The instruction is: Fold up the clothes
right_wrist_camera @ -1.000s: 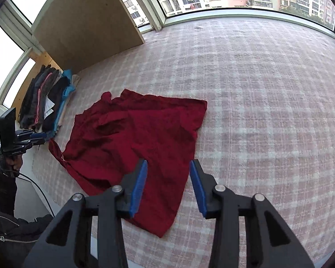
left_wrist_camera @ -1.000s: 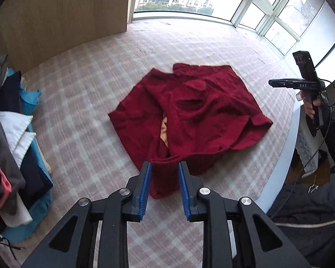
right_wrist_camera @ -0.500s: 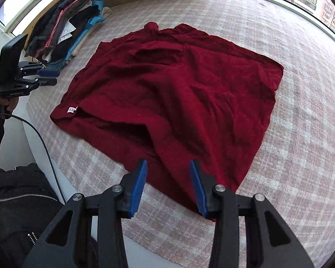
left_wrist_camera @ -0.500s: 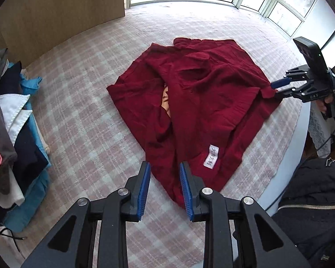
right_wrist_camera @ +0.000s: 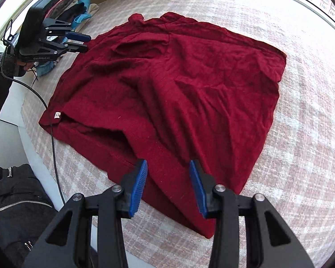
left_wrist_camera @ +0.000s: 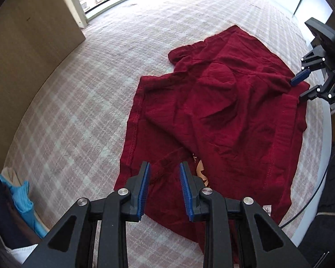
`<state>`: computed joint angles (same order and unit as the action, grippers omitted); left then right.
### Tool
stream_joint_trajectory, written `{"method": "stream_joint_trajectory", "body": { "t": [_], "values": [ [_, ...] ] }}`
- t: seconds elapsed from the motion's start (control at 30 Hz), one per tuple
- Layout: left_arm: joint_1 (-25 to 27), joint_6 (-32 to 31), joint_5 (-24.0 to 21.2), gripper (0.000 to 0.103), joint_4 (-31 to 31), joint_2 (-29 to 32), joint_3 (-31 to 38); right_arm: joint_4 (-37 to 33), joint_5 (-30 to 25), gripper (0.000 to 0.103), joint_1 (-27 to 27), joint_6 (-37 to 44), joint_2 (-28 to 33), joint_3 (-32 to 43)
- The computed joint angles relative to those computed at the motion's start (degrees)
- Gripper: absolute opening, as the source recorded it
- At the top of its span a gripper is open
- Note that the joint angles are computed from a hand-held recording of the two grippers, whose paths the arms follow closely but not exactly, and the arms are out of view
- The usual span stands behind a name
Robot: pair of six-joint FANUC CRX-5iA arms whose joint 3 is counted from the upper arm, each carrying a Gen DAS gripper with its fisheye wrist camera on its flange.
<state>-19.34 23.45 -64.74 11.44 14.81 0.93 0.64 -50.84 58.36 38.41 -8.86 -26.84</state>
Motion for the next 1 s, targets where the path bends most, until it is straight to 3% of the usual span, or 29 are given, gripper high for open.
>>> {"method": "stream_joint_trajectory", "body": {
  "t": [0.2, 0.23, 0.33, 0.43, 0.63, 0.8, 0.93, 1.0],
  "values": [
    [-0.47, 0.63, -3.56, 0.025, -1.44, 2.99, 2.82, -0.94, 0.35, 0.043, -0.31, 0.26, -0.26, -0.11],
    [-0.50, 1.04, -3.65, 0.017, -1.89, 3.14, 2.87, -1.10, 0.39, 0.043, -0.41, 0.29, -0.29, -0.10],
    [0.31, 0.92, -4.23, 0.007, -0.59, 3.23, 2.61, -1.62, 0.64, 0.047, -0.61, 0.92, -0.36, -0.04],
    [1.27, 0.96, -4.46, 0.003, 0.84, 2.99, 2.20, -0.95, 0.88, 0.048, -0.09, 0.80, -0.52, -0.37],
    [4.25, 4.97, -1.07, 0.003, 1.13, 0.47, 0.45, -1.43, 1.99, 0.048, -0.51, 1.12, -1.26, -1.11],
    [4.23, 24.35, 6.88, 0.003, -14.64, -2.70, 0.98, -1.23, 2.94, 0.048, 0.13, -0.68, -3.52, -3.18],
    [4.97, 25.69, 7.77, 0.008, -16.06, -4.11, 0.12, -1.63, 2.26, 0.048, -0.02, -0.22, -3.87, -3.06],
    [6.04, 23.07, 7.06, 0.010, -11.03, -3.84, 0.03, -2.48, 2.12, 0.050, -0.50, 0.89, -3.20, -2.32]
  ]
}}
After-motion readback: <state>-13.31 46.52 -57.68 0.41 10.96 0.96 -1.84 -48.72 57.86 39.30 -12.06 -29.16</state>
